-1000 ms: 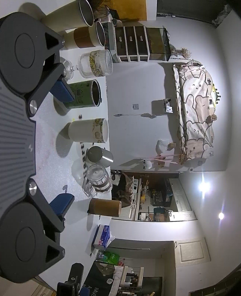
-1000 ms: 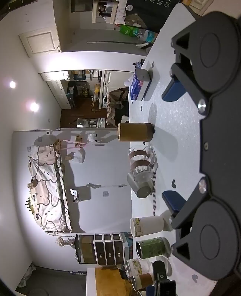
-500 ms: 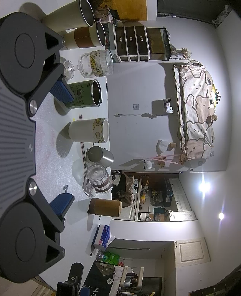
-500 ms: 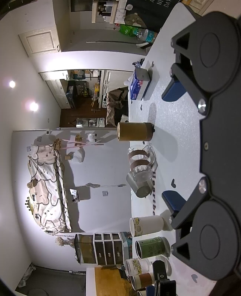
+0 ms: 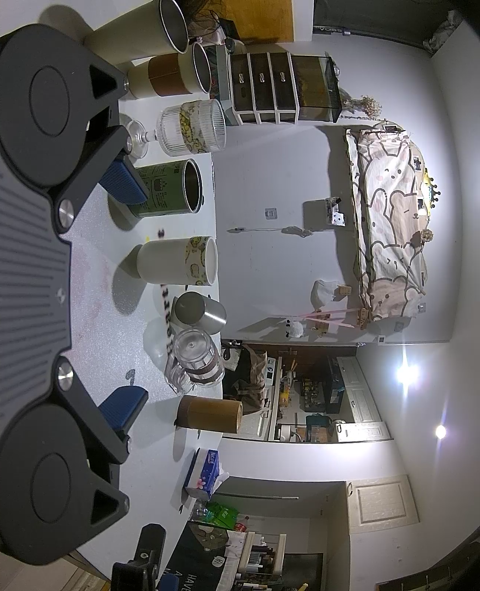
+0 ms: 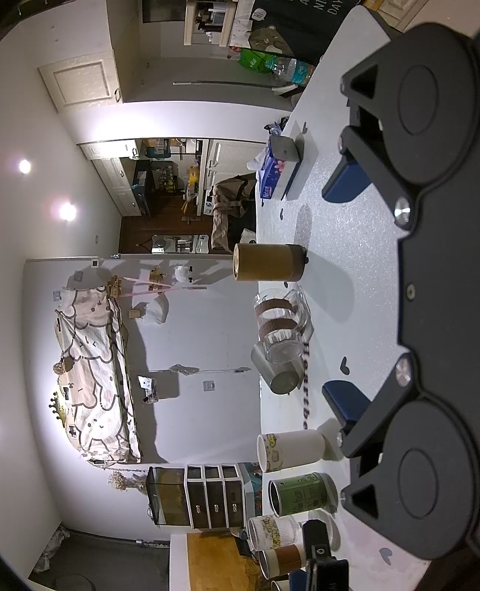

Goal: Flip cup upright

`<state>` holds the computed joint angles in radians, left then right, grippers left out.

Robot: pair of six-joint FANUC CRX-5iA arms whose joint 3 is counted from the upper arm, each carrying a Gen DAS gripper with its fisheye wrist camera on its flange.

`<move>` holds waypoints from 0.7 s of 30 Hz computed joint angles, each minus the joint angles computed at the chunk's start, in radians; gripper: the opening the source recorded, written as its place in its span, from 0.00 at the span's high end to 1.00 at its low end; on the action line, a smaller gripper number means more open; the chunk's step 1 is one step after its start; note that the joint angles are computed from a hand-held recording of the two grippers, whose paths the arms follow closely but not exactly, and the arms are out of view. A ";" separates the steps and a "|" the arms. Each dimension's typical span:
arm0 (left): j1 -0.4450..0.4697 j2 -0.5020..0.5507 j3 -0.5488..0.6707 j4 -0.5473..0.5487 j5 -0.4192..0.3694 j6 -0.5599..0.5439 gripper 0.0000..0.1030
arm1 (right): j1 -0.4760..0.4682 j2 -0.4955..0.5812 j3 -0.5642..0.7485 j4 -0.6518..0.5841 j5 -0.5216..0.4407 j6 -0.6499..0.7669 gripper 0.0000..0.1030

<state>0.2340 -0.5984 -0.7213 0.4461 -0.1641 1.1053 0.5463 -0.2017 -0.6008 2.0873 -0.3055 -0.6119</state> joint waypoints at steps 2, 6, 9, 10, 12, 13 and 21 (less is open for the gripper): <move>-0.001 0.000 -0.002 0.004 0.003 -0.005 0.00 | 0.004 0.000 0.000 -0.010 -0.003 0.008 0.00; -0.001 0.000 -0.002 0.004 0.003 -0.005 0.00 | 0.004 0.001 -0.001 -0.009 -0.004 0.008 0.00; 0.000 0.000 -0.001 0.003 0.001 -0.003 0.00 | 0.003 0.001 0.000 -0.005 -0.002 0.005 0.00; 0.000 0.000 -0.001 0.003 0.001 -0.003 0.00 | 0.001 0.001 0.000 -0.001 -0.001 0.002 0.00; 0.000 0.000 -0.001 0.003 0.001 -0.003 0.00 | 0.003 0.001 0.000 -0.007 -0.002 0.007 0.00; 0.000 0.000 -0.001 0.003 0.001 -0.003 0.00 | 0.003 0.001 0.000 -0.007 -0.002 0.007 0.00; 0.000 0.000 0.000 0.001 0.000 -0.001 0.00 | 0.006 0.002 0.000 -0.012 -0.005 0.012 0.00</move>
<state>0.2345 -0.5982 -0.7214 0.4473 -0.1641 1.1048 0.5523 -0.1999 -0.6006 2.0754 -0.3109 -0.6003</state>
